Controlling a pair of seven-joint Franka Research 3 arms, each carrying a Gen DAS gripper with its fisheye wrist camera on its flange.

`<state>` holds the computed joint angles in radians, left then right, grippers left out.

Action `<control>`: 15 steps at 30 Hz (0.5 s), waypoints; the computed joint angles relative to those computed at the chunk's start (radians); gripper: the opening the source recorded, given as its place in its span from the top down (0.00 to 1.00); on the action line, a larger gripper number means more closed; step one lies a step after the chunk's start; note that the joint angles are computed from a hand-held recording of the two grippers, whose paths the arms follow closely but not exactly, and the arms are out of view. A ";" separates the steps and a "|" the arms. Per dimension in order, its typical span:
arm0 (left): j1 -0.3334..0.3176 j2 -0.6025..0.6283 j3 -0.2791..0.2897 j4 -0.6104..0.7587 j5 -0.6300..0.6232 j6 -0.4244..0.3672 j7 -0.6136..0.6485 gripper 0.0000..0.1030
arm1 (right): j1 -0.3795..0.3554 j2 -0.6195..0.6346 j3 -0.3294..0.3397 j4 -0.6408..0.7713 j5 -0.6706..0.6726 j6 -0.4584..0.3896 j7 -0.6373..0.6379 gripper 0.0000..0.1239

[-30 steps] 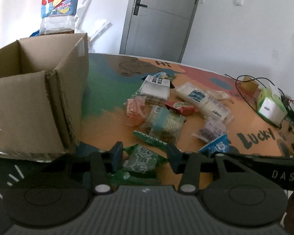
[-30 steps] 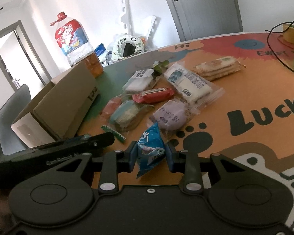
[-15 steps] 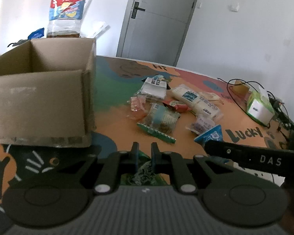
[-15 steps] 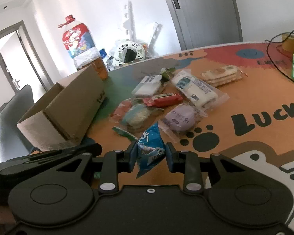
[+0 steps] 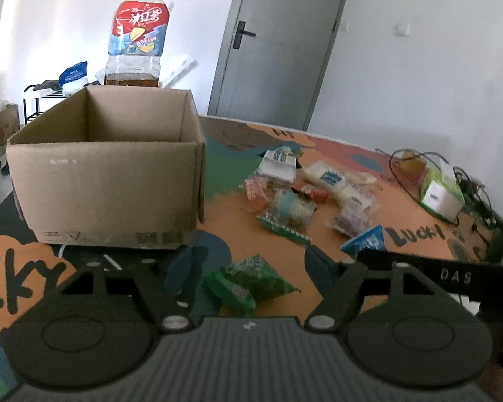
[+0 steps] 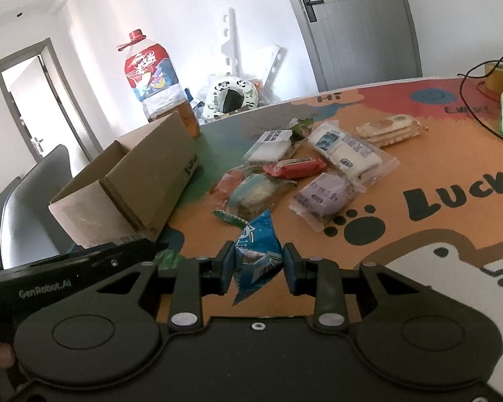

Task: Organize snacks
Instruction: 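Grasp the blue chip bag with the right tool while the left tool grasps green candies, then carry both held snacks over the cardboard box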

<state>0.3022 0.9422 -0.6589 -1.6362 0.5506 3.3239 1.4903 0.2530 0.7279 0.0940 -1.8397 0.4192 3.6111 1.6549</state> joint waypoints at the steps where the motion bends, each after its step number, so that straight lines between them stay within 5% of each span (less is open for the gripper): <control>1: -0.004 -0.002 0.006 -0.002 -0.001 0.002 -0.001 0.29 | -0.002 0.001 0.003 0.000 -0.003 0.002 0.002 0.74; 15: -0.105 0.017 0.093 0.063 -0.061 -0.052 0.012 0.31 | -0.013 0.015 0.011 0.007 -0.021 -0.011 0.022 0.74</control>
<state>0.1970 0.9589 -0.5662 -1.5732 0.4891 3.2714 1.5020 0.2403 0.7425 0.1052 -1.8329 0.3980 3.5998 1.6765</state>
